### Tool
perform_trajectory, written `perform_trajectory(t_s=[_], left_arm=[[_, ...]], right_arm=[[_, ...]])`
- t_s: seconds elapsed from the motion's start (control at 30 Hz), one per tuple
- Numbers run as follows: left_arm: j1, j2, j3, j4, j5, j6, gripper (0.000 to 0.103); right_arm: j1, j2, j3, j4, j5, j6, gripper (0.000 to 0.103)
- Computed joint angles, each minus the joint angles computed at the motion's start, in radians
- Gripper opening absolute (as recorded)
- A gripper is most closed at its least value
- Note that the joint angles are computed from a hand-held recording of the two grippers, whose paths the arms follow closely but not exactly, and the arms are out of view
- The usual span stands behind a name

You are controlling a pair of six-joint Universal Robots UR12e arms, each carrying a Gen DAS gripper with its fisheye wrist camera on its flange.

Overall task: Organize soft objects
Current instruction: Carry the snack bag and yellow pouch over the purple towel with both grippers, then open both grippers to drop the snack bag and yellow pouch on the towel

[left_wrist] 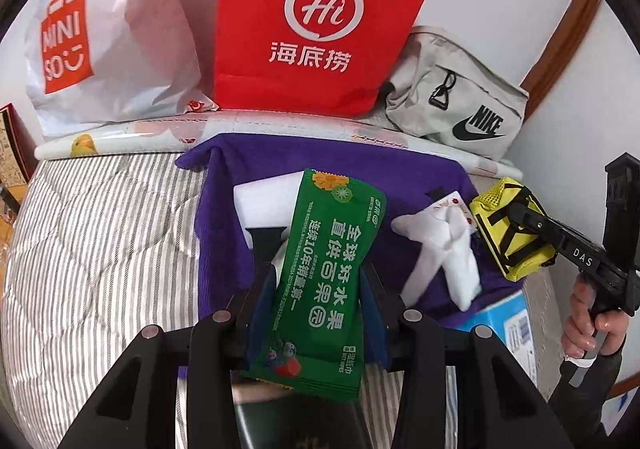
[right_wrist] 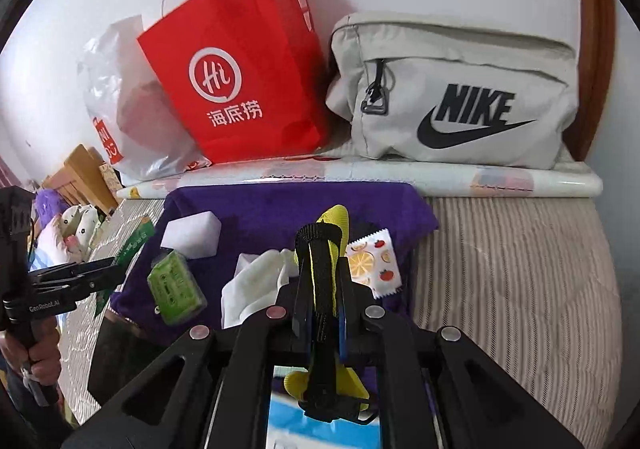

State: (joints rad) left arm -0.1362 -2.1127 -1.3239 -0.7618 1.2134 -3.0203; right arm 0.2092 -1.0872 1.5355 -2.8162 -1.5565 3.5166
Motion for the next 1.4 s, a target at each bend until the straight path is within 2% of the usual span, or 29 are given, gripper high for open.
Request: perform_trajectory(t_s=[0.17,0.4,0.5,0.6,0.67,0.73,0.8,0.97,1.03,1.13,1.3,1.4], left_arm=[[-0.007,-0.035,0.055,-0.041,-0.004,0.023,0.041],[-0.020,-0.078,0.113,-0.066,0.034,0.051,0.041],[-0.022,-0.092,0.133,-0.099,0.027,0.064,0.042],[-0.027,-0.098,0.144,-0.115,0.052,0.066,0.044],[-0.029,-0.100,0.146,-0.118,0.064,0.066,0.047],[-0.029,-0.100,0.145,-0.116,0.066,0.059,0.063],[-0.026,-0.093,0.128,-0.079,0.059,0.042,0.071],[-0.024,-0.076,0.113,-0.069,0.062,0.042,0.071],[-0.023,-0.064,0.101,-0.064,0.064,0.042,0.071],[-0.022,-0.042,0.074,-0.052,0.061,0.043,0.071],[-0.011,0.007,0.013,-0.043,0.006,0.055,0.071],[-0.007,0.041,-0.036,-0.005,0.000,0.059,0.071]], right_arm=[[-0.012,0.032,-0.033,0.011,0.054,0.013,0.009],[-0.016,0.065,-0.081,0.105,0.064,-0.025,0.010],[-0.020,0.070,-0.086,0.118,0.079,-0.027,0.010],[-0.021,0.074,-0.090,0.128,0.077,-0.033,0.011],[-0.019,0.074,-0.091,0.133,0.071,-0.040,0.011],[-0.018,0.073,-0.090,0.133,0.064,-0.042,0.011],[-0.017,0.071,-0.091,0.142,0.056,-0.044,0.014],[-0.015,0.057,-0.080,0.149,0.047,-0.062,0.027],[-0.010,0.048,-0.072,0.143,0.026,-0.072,0.036],[-0.006,0.035,-0.059,0.136,0.011,-0.080,0.042],[0.002,0.004,-0.029,0.138,-0.006,-0.074,0.043],[0.009,-0.022,0.001,0.116,-0.016,-0.066,0.043]])
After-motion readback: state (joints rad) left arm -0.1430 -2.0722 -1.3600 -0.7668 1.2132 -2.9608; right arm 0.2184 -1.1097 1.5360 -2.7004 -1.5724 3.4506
